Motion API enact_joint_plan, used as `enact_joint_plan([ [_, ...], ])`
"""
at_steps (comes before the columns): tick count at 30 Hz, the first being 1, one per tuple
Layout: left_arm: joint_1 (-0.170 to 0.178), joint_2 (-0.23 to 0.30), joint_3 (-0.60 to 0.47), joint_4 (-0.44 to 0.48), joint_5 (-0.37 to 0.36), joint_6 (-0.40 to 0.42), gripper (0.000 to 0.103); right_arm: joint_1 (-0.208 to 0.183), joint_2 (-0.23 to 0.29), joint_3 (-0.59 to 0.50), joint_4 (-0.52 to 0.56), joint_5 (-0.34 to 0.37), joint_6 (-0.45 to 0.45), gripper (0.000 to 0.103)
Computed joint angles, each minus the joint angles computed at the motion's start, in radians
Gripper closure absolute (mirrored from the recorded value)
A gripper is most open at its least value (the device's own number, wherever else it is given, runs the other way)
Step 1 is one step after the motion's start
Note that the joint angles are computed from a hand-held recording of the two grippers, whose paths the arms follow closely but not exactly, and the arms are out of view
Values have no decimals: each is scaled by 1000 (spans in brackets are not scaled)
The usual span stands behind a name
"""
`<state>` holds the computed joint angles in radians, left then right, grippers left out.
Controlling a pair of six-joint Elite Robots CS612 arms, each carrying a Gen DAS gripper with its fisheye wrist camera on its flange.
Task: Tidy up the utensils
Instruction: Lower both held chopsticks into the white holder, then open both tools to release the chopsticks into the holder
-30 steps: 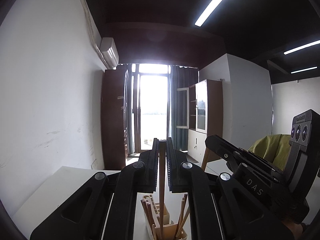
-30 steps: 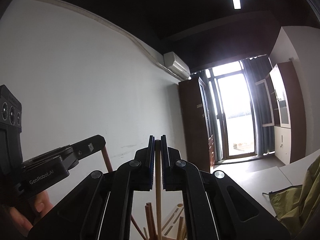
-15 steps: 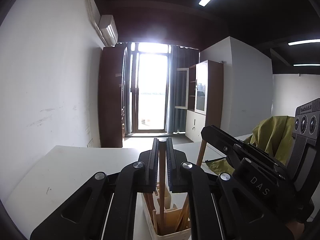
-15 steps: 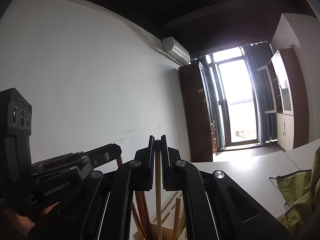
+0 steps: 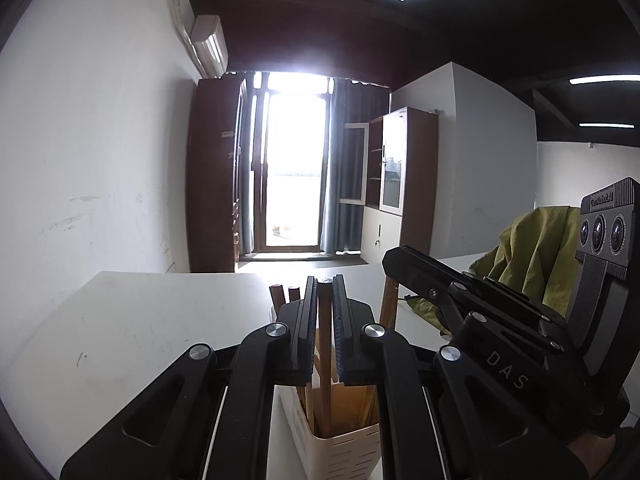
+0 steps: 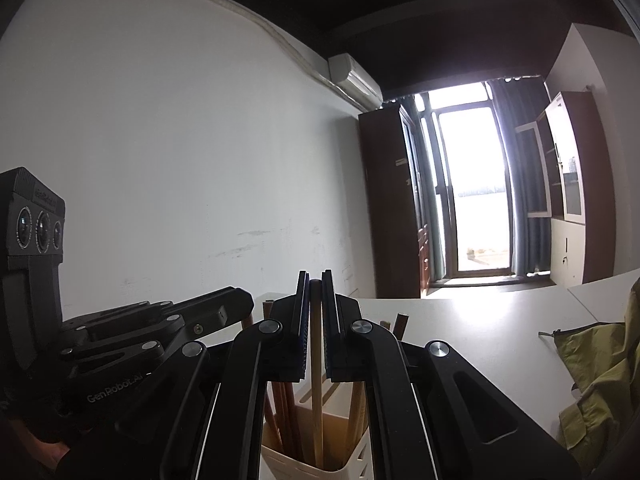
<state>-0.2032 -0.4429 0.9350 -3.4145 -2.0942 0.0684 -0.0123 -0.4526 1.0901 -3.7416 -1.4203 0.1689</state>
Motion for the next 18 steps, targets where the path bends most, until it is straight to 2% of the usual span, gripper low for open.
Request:
enact_joint_plan([
  [8, 4, 4, -1, 18, -1, 7, 96, 0, -2, 14, 19, 3, 9, 96],
  [13, 12, -2, 6, -1, -16, -9, 76, 3, -11, 29, 27, -11, 2, 95],
  [16, 19, -10, 23, -23, -25, -19, 74, 1, -23, 51, 21, -9, 23, 74],
  [18, 25, -18, 40, -35, -31, -20, 73, 2, -27, 62, 13, -16, 29, 74],
])
